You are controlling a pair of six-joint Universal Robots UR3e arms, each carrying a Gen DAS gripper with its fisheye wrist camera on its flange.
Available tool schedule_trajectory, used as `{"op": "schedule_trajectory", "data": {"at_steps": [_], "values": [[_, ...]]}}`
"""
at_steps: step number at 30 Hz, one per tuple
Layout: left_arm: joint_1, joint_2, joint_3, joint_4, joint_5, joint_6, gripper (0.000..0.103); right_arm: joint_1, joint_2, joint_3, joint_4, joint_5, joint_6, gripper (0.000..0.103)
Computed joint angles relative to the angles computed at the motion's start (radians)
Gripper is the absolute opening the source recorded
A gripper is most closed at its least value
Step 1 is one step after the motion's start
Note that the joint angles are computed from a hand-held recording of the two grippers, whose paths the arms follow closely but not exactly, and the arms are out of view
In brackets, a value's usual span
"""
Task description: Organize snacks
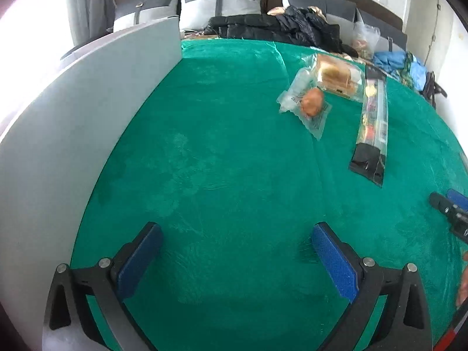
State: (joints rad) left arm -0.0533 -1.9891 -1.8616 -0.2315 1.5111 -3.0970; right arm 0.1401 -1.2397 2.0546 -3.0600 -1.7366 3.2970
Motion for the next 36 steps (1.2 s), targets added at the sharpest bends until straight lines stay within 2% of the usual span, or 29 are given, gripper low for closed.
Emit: {"op": "schedule_trajectory", "data": {"at_steps": [3, 19, 25, 36], "values": [[-0.005, -0.009, 0.006, 0.005, 0.010, 0.006, 0.103, -0.034, -0.019, 0.028, -0.007, 0.051, 0.010, 0.079], [-0.004, -0.011, 0.003, 0.012, 0.010, 0.008, 0.103, -0.023, -0.015, 0.024, -0.001, 0.035, 0.008, 0.081], [-0.005, -0.013, 0.004, 0.012, 0.011, 0.007, 0.103, -0.027, -0.014, 0.022, 0.008, 0.024, 0.019, 0.088], [-0.005, -0.015, 0.005, 0.014, 0.012, 0.007, 0.103, -0.034, -0.021, 0.030, 0.008, 0.031, 0.018, 0.090]]}}
